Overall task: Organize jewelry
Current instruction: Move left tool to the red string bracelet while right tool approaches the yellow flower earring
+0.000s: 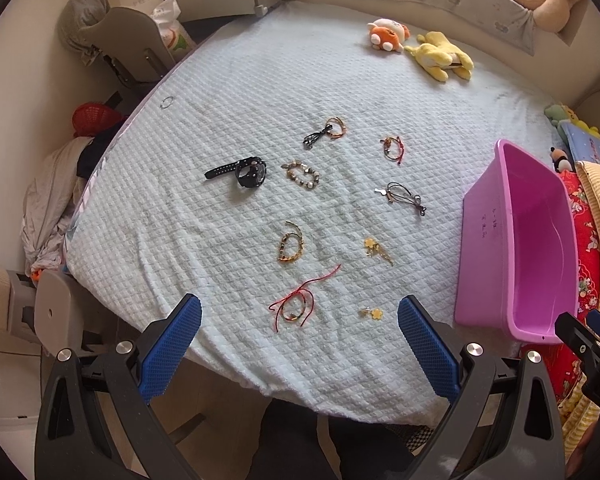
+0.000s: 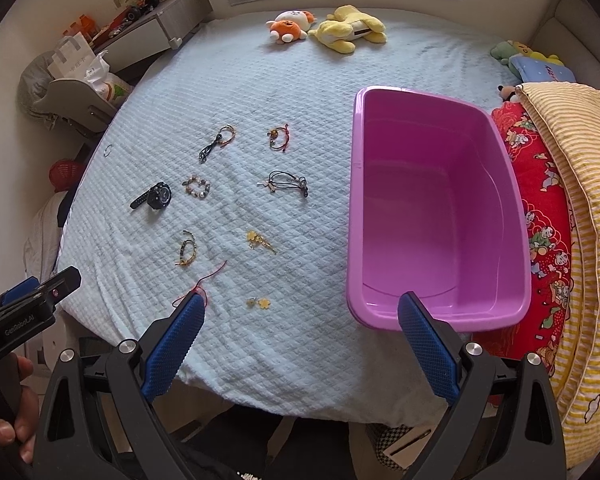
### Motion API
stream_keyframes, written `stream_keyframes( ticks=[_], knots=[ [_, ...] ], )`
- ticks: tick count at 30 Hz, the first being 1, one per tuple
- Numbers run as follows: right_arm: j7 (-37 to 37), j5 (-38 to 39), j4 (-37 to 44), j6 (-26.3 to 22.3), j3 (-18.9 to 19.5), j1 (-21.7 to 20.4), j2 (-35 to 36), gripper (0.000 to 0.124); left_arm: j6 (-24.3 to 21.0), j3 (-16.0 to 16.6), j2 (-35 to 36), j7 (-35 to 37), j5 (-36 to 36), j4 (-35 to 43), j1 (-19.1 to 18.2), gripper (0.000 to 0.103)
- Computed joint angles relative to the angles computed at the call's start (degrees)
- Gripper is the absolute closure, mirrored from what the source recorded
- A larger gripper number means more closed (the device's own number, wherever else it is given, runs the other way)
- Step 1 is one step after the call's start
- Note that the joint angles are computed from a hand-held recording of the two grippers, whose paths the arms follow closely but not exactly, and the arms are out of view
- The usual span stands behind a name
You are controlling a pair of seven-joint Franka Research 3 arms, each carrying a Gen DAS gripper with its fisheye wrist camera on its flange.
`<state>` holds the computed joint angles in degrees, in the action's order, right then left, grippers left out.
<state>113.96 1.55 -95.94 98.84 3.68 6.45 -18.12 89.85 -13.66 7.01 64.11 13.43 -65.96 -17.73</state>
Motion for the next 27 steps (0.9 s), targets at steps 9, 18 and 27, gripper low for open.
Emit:
stream_keyframes(
  ticks=[9, 18, 27],
  knots=[
    [-9.89, 7.15, -13.33, 11.01, -1.05, 2.02, -4.89, 0.031, 6.22, 1.34, -12.75, -4.95, -0.46, -21.57, 3.81, 0.006],
    [-5.56, 6.26, -25.69, 21.60, 3.36, 2.61, -8.05, 0.031, 20.88, 3.27, -20.85, 1.49, -2.41, -40.88, 6.20, 0.006],
    [9.40, -0.81, -36.35, 35.35, 8.06, 3.34, -5.75, 0.031, 45.11, 4.23, -21.89, 8.66, -6.13, -57.77, 6.90, 0.006]
  ],
)
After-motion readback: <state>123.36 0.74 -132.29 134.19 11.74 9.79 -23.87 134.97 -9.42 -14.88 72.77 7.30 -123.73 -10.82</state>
